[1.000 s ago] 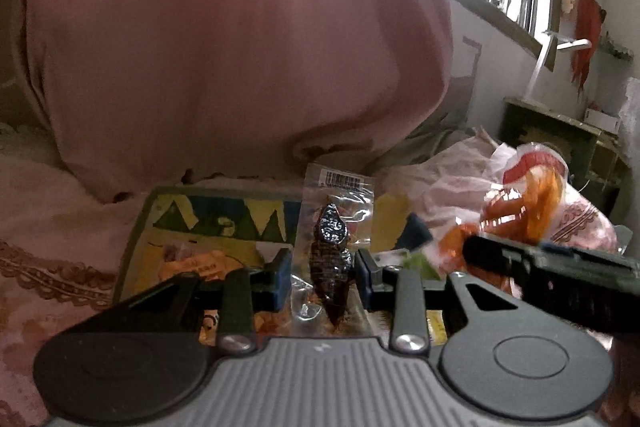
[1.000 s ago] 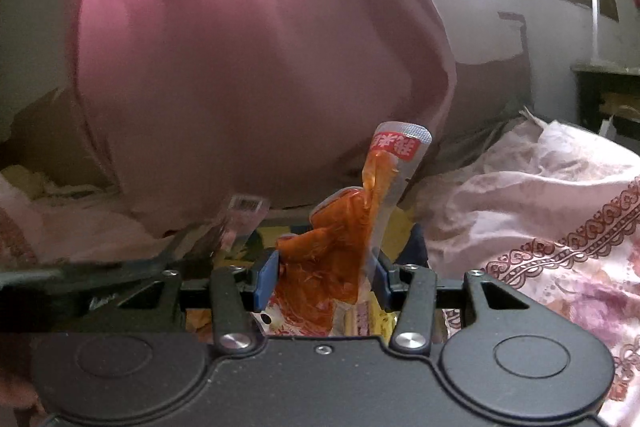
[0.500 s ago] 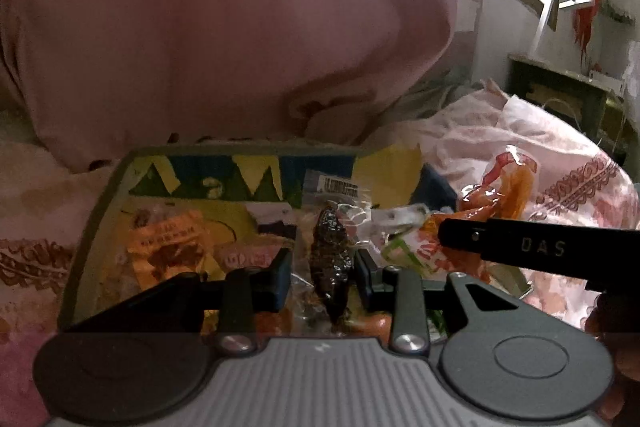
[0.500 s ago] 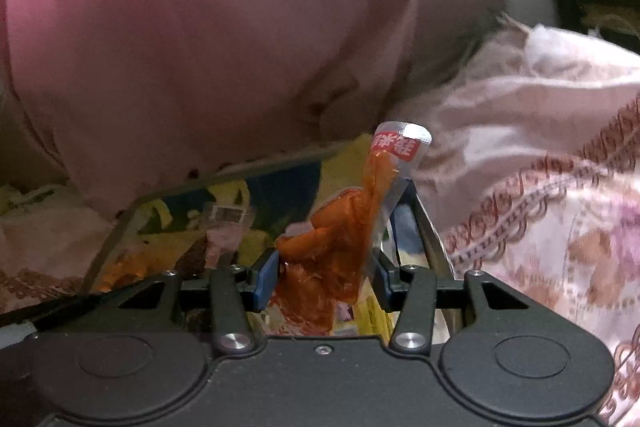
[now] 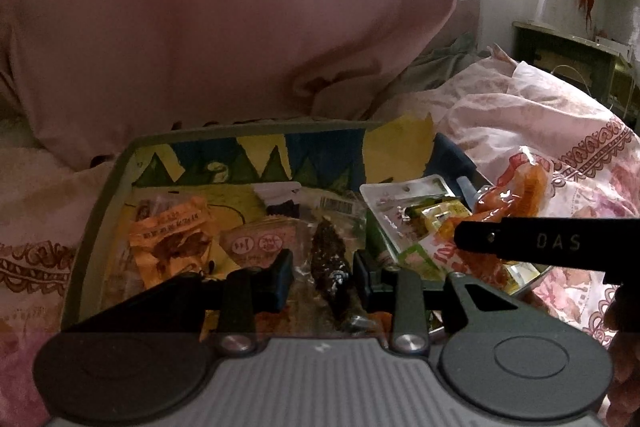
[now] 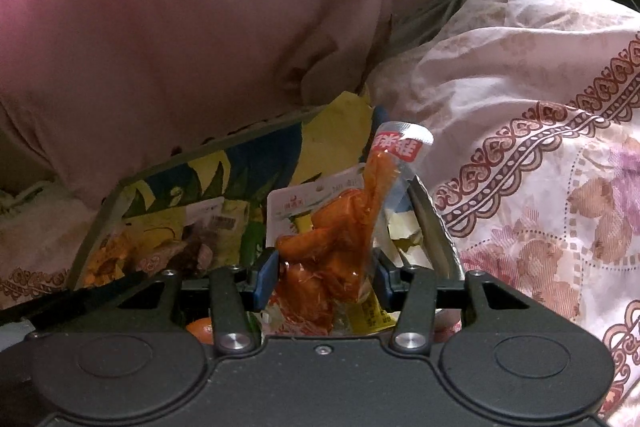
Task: Organize snacks
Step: 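Lower both bags into the tray and open both tools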
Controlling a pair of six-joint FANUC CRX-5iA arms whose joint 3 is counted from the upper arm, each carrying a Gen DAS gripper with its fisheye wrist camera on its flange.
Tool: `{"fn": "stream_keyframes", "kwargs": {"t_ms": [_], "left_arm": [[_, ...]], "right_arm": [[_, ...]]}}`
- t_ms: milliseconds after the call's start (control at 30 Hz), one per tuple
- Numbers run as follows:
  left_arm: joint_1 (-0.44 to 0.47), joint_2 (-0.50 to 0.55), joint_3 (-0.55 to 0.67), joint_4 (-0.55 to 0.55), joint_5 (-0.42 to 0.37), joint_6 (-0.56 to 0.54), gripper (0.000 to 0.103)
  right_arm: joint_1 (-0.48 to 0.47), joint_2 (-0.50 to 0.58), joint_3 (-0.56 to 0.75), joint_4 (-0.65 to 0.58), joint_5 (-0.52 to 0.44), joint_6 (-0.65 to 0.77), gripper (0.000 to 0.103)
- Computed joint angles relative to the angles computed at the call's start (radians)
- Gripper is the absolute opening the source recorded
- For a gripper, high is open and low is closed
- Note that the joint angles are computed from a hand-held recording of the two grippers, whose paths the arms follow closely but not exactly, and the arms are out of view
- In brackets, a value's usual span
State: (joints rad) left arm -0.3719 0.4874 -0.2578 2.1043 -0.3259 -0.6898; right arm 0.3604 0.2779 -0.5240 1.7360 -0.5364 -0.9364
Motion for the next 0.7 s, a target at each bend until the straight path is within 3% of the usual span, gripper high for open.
{"fn": "stream_keyframes", "kwargs": {"t_ms": [233,467,700], "left_arm": [[0.011,0.001,0.003,-0.067,0.006,0.057,0.036],[0.018,-0.001,0.002,-0.100,0.008,0.110,0.037],[0.012,-0.013,-0.009,-0.089,0.017,0.107,0.048]], "right_arm": [[0.008,-0.001,0.007,-0.062,0.010,0.033,0.053],[0.033,-0.005,0.016,-0.200,0.016,0.125,0.055],[0.050,-0.028,0.021,-0.254,0.018,0.177,0.066]]}}
